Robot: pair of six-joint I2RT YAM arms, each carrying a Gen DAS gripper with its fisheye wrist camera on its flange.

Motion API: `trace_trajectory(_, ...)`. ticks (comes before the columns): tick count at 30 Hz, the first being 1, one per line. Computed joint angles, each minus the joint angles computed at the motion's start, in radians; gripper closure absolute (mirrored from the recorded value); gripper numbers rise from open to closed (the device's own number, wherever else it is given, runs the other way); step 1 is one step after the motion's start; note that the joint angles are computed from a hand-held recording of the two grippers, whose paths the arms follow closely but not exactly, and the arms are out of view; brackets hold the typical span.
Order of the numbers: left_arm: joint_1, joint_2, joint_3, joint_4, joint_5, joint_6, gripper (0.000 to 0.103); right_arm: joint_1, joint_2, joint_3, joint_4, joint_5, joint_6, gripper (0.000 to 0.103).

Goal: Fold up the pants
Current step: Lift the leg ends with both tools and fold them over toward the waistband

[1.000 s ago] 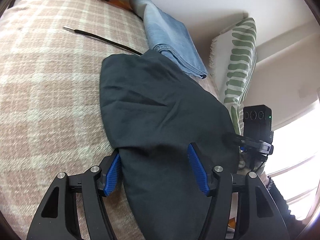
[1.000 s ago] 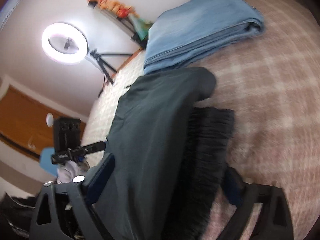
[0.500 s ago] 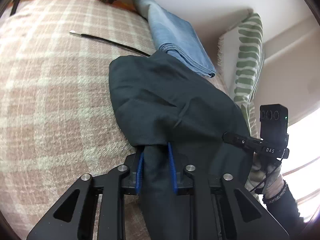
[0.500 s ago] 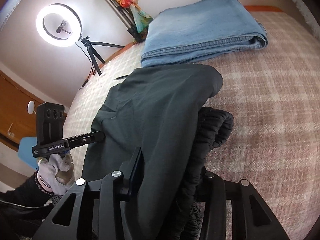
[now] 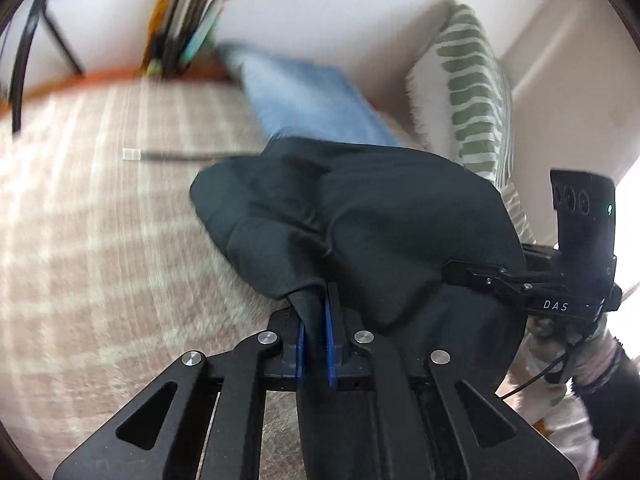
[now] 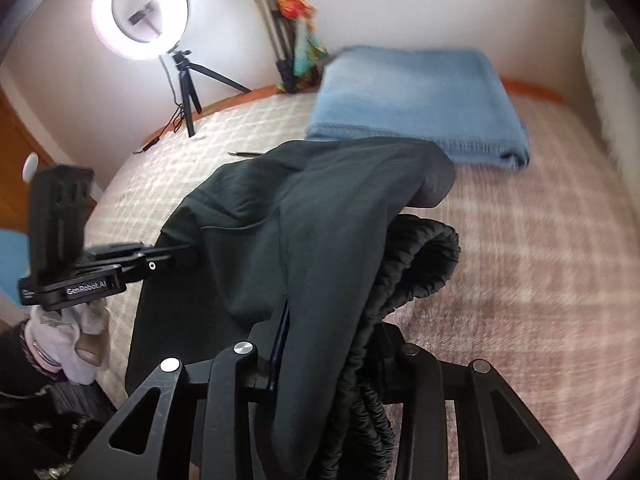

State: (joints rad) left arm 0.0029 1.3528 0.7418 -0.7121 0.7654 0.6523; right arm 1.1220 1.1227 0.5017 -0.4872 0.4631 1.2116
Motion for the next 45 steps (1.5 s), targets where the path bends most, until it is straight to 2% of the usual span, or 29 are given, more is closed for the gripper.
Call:
trace_trajectory(6,-0.039,-0.154,-0.026,0.036,0.013,-0.025,0.098,0.109,0.021,0.152,-0.221,0.148,0.087,0.071)
trace_trajectory(13,-0.054,-0.196,-0.041,0.091,0.041,-0.049,0.098,0.128,0.014,0.279,-0.405,0.235,0.101,0.072)
trace_trajectory(20,-0.114,-0.201,-0.016,0.16,0.031,-0.107,0.098,0.068,0.016,0.356,-0.486,0.269,0.038,0.072)
trace_trajectory(24,-0.159,-0.165,0.034,0.207,0.011,-0.151,0.099,-0.004,0.007,0.381,-0.471,0.272,-0.06,0.072)
trace_trajectory(29,-0.216,-0.055,0.137,0.295,-0.023,-0.246,0.099,-0.163,-0.036,0.389,-0.388,0.237,-0.25,0.072)
trace_trajectory(36,-0.309,0.085,0.275,0.413,-0.129,-0.354,0.099,-0.46,-0.04,0.4,-0.207,0.09,-0.565,0.072)
trace_trajectory(40,-0.349,0.149,0.341,0.458,-0.179,-0.381,0.099,-0.616,0.019,0.429,-0.107,-0.001,-0.734,0.072)
trace_trajectory(45,-0.378,0.258,0.415,0.504,-0.242,-0.41,0.099,-0.746,0.129,0.473,-0.025,-0.074,-0.851,0.072)
